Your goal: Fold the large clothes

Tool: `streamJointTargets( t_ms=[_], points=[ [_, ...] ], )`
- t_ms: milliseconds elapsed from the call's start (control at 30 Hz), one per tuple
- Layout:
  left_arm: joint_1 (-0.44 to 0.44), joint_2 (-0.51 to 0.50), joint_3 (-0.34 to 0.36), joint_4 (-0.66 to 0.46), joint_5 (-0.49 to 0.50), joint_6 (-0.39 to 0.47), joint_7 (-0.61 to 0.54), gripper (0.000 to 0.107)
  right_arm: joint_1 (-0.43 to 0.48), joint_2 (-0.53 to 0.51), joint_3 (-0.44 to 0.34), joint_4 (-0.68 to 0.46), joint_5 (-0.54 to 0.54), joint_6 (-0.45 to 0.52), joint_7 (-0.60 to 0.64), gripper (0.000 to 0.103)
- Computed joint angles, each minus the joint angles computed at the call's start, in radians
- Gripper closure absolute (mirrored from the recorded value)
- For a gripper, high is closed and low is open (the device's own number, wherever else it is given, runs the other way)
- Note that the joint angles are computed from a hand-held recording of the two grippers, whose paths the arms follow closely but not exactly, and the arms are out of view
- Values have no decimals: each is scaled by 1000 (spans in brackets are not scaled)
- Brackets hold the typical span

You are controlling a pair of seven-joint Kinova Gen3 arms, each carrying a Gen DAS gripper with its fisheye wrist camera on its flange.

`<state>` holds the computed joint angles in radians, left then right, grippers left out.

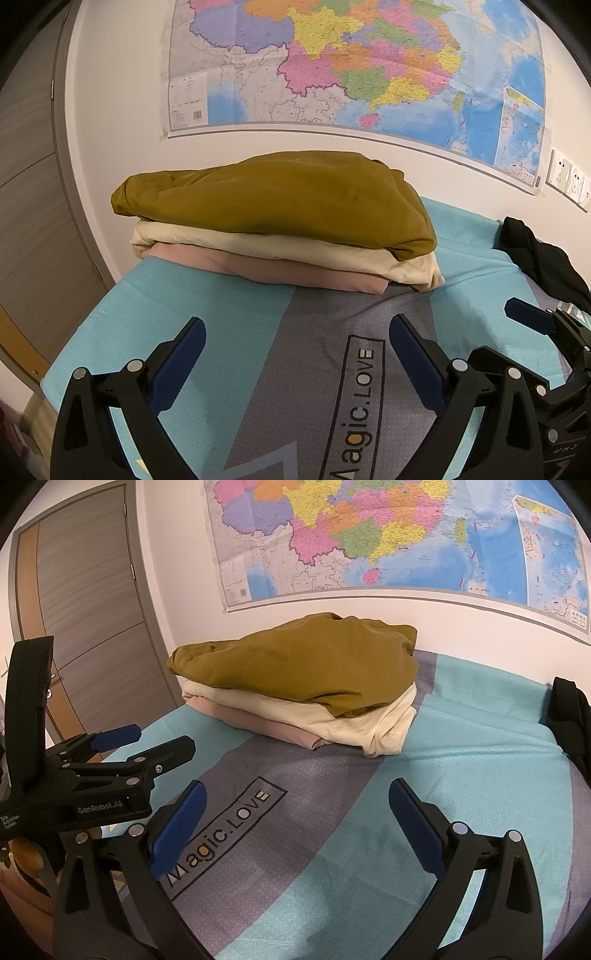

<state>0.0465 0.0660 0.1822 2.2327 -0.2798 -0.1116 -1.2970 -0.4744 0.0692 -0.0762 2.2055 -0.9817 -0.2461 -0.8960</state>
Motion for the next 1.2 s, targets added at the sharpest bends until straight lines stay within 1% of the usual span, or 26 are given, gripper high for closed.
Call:
streamJointTargets(
  t_ms=[200, 267, 300, 333, 433, 500, 567, 667, 700, 800, 933, 1000, 1067, 1133, 1200],
  points=[
    [-2, -1, 2, 1, -4, 3, 8, 11, 3, -1, -1, 0, 4, 4, -6, 6],
    [-23, -1, 22, 1, -32, 6, 36, 11, 4, -1, 0, 0, 5, 5, -6, 6],
    [-46, -1, 43, 0, -58, 8, 63, 11, 2, -1, 1, 0, -1, 4, -1, 6],
    [-50, 2, 47, -2, -69, 10, 75, 11, 5, -1, -1, 0, 8, 5, -11, 6],
    [-36, 3, 33, -1, -61, 6, 66, 11, 4, -2, 0, 2, 8, 5, -12, 6],
    [-45, 5, 42, -3, -74, 8, 79, 11, 6, -2, 0, 1, 16, 9, -19, 6],
    [-39, 4, 37, -3, -69, 10, 75, 11, 17, -3, -8, 2, 34, 12, -34, 6],
    [-48, 4, 48, -2, -73, 11, 81, 11, 6, -2, 3, 0, 20, 13, -20, 6],
    [-34, 4, 34, -2, -64, 10, 72, 11, 3, -2, 3, 1, 17, 10, -21, 6],
    [-67, 7, 65, -4, -101, 11, 104, 11, 3, -3, 5, 1, 10, 15, -9, 6],
    [-66, 7, 65, -5, -101, 19, 111, 11, 2, -1, 5, -2, 2, 15, 0, 6],
    [-46, 7, 47, -6, -78, 19, 89, 11, 1, -1, 5, -1, 3, 13, 1, 6],
    [-61, 8, 60, -4, -88, 15, 95, 11, 0, 0, 6, -2, 0, 13, 4, 6],
    [-50, 11, 49, -5, -78, 13, 82, 11, -1, 0, 7, -2, -3, 14, 5, 6],
    [-71, 11, 69, -5, -95, 14, 98, 11, -1, -1, 7, -2, -5, 15, 10, 6]
  ],
)
